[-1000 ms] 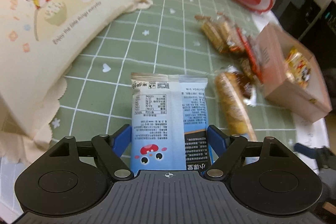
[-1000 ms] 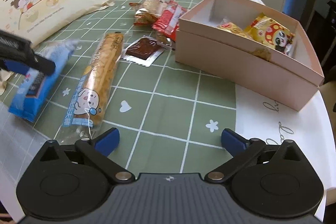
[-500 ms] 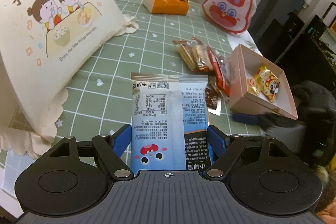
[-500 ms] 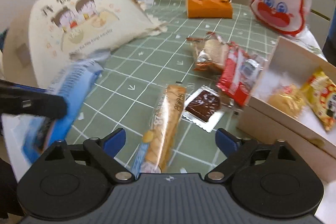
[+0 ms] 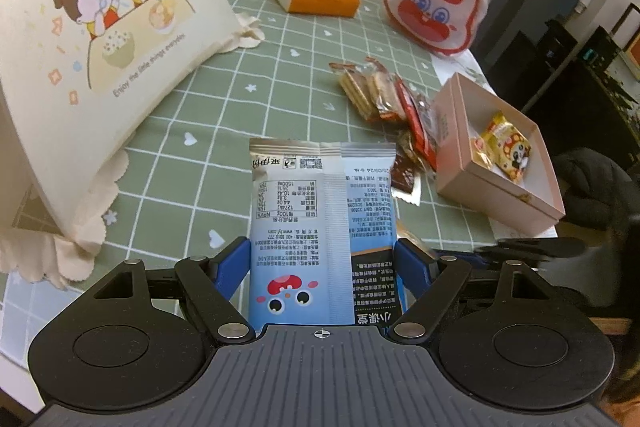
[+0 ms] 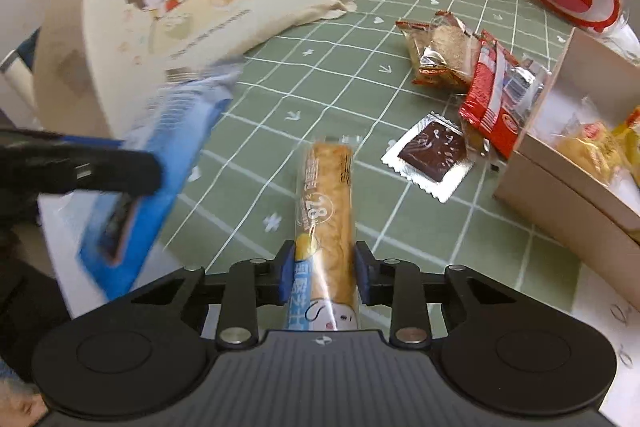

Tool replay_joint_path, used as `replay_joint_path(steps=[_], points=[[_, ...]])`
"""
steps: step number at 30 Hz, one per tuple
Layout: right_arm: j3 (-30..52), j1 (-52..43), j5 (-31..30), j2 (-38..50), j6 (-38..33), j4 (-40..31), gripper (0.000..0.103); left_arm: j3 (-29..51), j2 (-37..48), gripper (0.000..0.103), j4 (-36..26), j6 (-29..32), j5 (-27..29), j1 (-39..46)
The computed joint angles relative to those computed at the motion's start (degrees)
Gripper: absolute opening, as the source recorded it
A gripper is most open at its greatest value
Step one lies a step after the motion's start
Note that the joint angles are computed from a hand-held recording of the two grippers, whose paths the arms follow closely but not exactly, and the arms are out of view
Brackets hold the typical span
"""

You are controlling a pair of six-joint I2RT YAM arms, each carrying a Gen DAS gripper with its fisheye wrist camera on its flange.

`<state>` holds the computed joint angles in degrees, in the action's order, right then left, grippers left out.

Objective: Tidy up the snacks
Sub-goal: 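Grasp the long wafer stick pack with the right tool, then lift the wafer stick with the right tool while the left tool carries the bar pack to the box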

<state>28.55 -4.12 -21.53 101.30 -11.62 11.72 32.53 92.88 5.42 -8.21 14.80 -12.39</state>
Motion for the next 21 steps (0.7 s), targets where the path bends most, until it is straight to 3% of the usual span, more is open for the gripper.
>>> replay_joint_path(steps=[10, 16, 21], points=[[-8.89, -13.13, -5.46, -21.46, -12.37, -14.71, 0.029, 0.38, 1.80, 0.083, -1.33, 0.20, 0.88, -6.26], [-10.89, -16.02, -3.60, -15.37, -14.19, -12.46, 0.030, 0.48, 4.09, 0.083, -1.55, 0.55, 0.59, -8.73], [-11.11, -10.44, -0.43, -11.34, -10.05, -4.91, 0.034, -0.55, 4.31, 0.083, -1.46, 0.51, 0.24, -7.46]])
